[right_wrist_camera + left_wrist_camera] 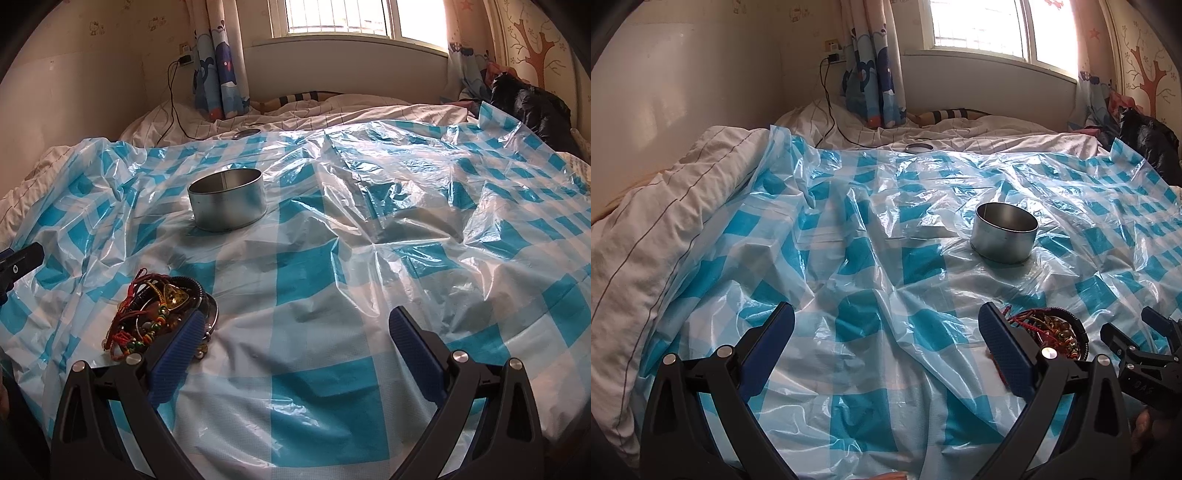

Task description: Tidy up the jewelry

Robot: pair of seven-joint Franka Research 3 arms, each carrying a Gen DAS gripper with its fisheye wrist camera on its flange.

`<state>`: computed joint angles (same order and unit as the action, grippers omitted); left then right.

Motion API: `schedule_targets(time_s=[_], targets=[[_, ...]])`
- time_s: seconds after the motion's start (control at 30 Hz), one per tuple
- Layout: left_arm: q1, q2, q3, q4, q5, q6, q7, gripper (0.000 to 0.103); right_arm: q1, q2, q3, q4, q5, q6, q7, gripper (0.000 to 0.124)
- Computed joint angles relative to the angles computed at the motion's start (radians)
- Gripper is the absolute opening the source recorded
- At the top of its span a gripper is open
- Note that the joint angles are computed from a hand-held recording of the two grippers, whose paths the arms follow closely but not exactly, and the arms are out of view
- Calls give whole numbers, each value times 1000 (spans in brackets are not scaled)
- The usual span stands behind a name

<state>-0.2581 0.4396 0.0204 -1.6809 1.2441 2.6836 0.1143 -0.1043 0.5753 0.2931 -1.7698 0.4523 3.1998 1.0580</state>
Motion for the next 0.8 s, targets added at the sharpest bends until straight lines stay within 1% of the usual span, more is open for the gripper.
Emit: schedule_targets(time_s=[0.8], targets=[[-2,6,2,-1,-19,-10,20,96,9,0,-10,4,-2,-7,6,96]])
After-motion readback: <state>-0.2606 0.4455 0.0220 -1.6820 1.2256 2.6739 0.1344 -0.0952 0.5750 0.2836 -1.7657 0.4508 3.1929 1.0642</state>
